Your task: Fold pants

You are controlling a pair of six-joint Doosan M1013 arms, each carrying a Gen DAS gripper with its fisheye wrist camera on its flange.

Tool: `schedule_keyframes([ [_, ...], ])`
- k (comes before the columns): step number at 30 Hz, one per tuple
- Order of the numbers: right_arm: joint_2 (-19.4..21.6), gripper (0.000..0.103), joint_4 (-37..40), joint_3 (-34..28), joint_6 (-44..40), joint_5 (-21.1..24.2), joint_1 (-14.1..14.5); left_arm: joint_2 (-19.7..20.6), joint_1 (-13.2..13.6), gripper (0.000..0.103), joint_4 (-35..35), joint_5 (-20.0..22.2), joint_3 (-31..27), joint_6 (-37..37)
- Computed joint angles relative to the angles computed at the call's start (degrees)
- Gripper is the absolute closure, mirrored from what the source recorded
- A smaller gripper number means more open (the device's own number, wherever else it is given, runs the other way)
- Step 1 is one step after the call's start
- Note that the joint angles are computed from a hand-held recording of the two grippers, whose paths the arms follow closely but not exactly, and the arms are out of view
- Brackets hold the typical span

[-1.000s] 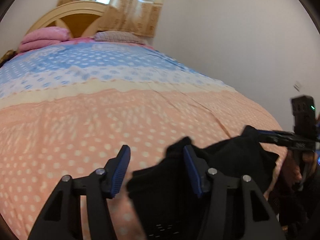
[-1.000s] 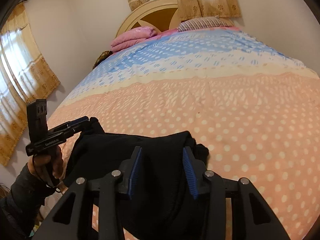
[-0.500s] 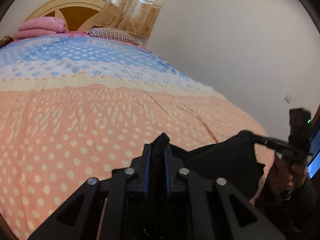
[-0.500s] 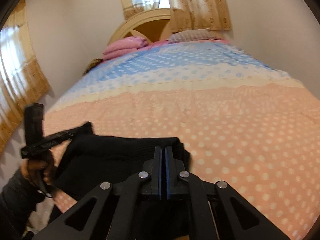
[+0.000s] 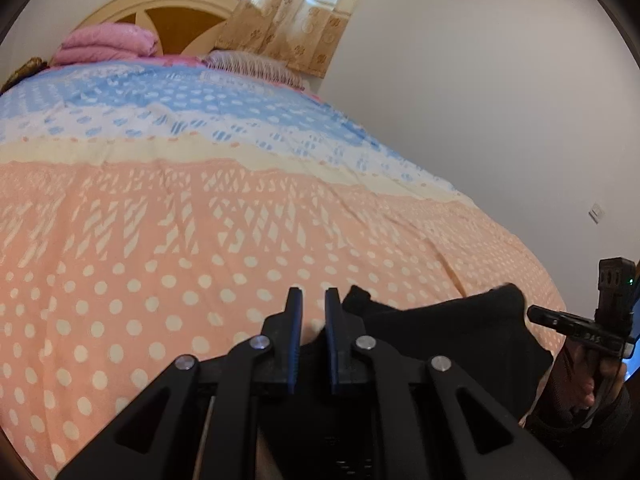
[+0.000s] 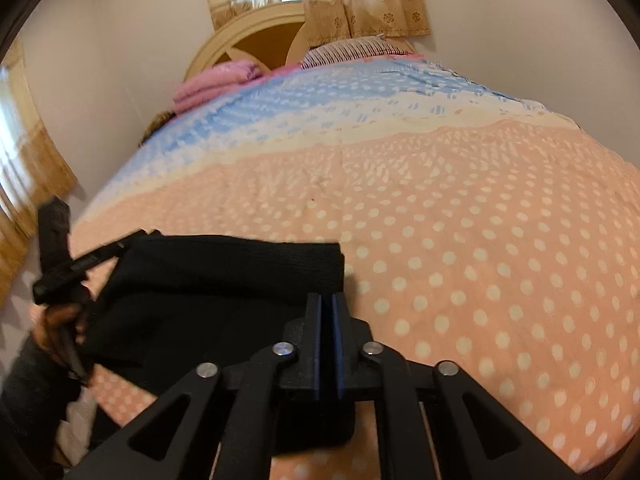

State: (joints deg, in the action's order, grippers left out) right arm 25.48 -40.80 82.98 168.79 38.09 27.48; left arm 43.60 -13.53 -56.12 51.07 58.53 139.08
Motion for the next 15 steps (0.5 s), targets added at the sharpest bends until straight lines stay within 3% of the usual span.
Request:
schedule_keyframes([
  [1, -0.87, 0.066, -1.04, 1.21, 1.14, -1.39, 0.42, -0.43, -0.08, 0.091, 0.08, -0.81, 0.60, 0.38],
  [4, -1.92, 0.065, 0.81, 3.43, 0.01, -6.53, 1.01, -1.98, -0.25, 0.088, -0.34, -3.46, 2.99, 2.98],
  [7, -0.66, 0.066, 4.43, 2.63, -4.88, -6.32, 1.61, -2.11, -0.81, 0.088, 2.94, -4.95, 3.42, 3.19],
  [8, -0.26, 0.070, 4.04, 2.26, -5.16, -5.74, 1.83, -1.83, -1.07, 0.088, 4.85, -5.29, 3.12, 1.86],
  [9, 0.17, 0.086, 3.61, 1.71, -5.57, -4.62, 2.10, -1.46, -1.06, 0.088, 5.66, -4.67, 2.51, 0.63],
  [10, 0.52, 0.092, 2.88, 1.11, -6.02, -3.09, 2.44, -1.26, -1.01, 0.087, 6.06, -4.45, 2.17, -0.29],
  [13, -0.11, 0.095, 2.71, 1.12, -8.16, -2.69, 3.04, -0.91, -0.68, 0.085, 5.00, -3.66, 1.75, -0.57],
  [15, -0.51, 0.095, 0.67, 0.86, -7.72, -0.04, 3.62, -0.68, -0.49, 0.084, 4.74, -3.16, 1.51, -1.01],
])
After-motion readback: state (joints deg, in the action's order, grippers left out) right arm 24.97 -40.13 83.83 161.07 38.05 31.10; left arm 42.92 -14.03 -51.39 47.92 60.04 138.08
